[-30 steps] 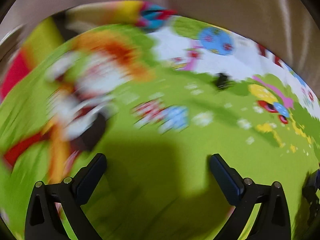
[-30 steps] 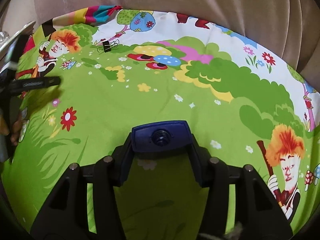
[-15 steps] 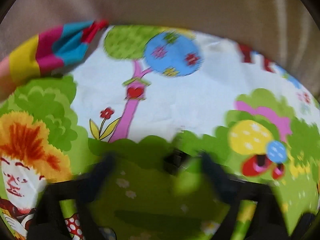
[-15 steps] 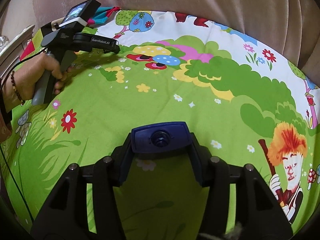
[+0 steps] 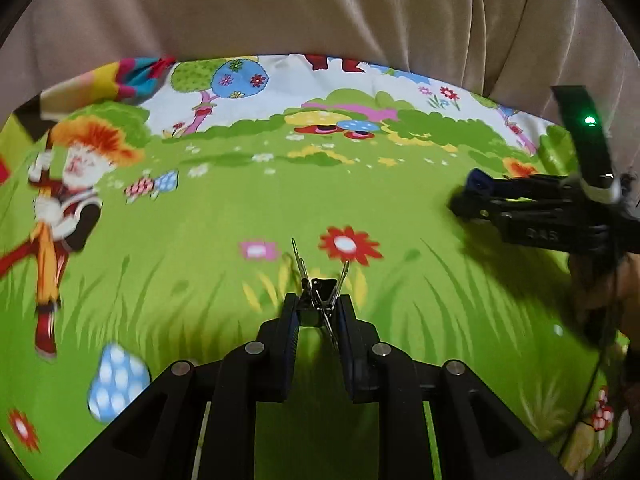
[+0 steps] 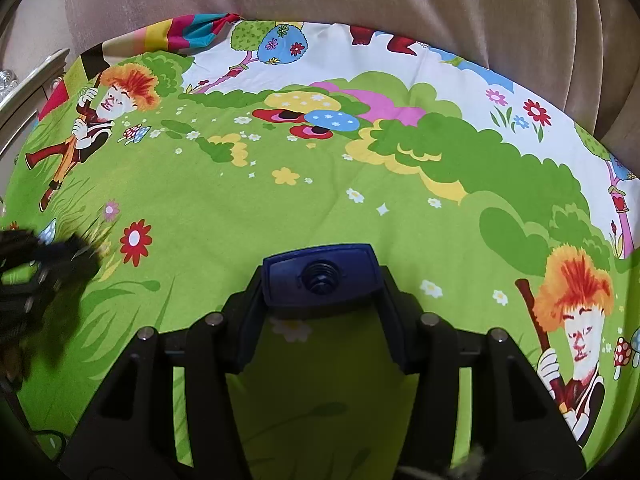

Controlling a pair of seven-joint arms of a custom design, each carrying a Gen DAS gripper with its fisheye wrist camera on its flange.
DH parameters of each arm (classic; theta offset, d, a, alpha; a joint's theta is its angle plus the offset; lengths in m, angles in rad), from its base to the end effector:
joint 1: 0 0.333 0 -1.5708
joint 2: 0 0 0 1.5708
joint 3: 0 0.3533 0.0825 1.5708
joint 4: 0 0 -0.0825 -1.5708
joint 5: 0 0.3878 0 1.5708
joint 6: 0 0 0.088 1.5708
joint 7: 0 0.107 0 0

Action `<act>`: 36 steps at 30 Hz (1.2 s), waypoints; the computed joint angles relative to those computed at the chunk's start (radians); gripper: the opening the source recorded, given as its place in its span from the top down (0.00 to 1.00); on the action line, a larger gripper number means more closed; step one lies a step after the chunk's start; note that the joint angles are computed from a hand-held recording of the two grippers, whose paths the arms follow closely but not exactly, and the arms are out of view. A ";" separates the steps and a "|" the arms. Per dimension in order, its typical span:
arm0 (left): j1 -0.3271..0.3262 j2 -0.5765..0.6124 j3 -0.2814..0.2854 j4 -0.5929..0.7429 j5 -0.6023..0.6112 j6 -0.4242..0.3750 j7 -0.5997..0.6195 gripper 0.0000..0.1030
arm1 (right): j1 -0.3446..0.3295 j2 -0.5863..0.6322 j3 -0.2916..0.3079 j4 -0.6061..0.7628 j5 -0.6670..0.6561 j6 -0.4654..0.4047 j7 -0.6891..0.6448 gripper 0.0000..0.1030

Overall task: Organize rigid objects
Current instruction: 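Lift the blue box and black clip with both grippers over the storage box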

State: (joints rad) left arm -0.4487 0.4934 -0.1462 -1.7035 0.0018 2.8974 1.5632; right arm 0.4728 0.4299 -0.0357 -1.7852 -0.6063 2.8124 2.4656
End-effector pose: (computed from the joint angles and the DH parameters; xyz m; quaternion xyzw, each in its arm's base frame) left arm 0.6219 -0.3981 0.4227 -0.4598 0.8176 -0.3191 0.1351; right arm 0.6296 0.3285 0.4066 -0.6891 0.6435 -0.2137 0.2558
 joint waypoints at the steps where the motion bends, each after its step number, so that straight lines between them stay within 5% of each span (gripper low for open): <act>1: 0.024 0.007 -0.024 0.007 -0.029 0.001 0.008 0.81 | 0.001 0.001 -0.001 0.001 -0.001 -0.001 0.000 0.46; 3: 0.060 0.012 -0.063 0.012 -0.085 0.003 0.023 0.81 | 0.000 0.002 -0.001 0.002 0.000 0.000 -0.002 0.46; 7: 0.012 0.010 -0.010 0.008 -0.055 0.009 -0.008 0.81 | 0.001 0.002 -0.001 0.002 0.000 0.001 -0.001 0.46; 20: 0.046 0.013 -0.043 0.003 -0.101 0.029 0.002 0.81 | 0.014 -0.001 -0.014 0.002 -0.019 -0.007 0.024 0.47; 23: 0.024 -0.025 -0.016 -0.063 -0.125 0.129 -0.055 0.81 | 0.084 -0.021 -0.097 -0.013 -0.150 -0.027 0.202 0.47; 25: 0.006 -0.078 -0.011 -0.143 -0.129 0.216 -0.068 0.81 | 0.174 -0.083 -0.202 -0.076 -0.367 0.012 0.471 0.47; 28: -0.117 -0.158 0.103 -0.249 -0.102 0.344 -0.099 0.81 | 0.259 -0.192 -0.252 -0.168 -0.640 -0.023 0.809 0.47; 32: -0.363 -0.243 0.310 -0.342 -0.183 0.495 -0.041 0.81 | 0.342 -0.384 -0.194 -0.309 -0.957 -0.234 1.190 0.47; 36: -0.647 -0.302 0.511 -0.361 -0.427 0.629 0.220 0.81 | 0.376 -0.506 -0.065 -0.364 -1.034 -0.487 1.188 0.47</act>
State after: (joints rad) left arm -1.0961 0.1914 0.3651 -2.0645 -0.4248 3.5268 1.7828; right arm 0.8484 -0.0761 -0.1008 -2.1491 -1.6404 2.3258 3.6537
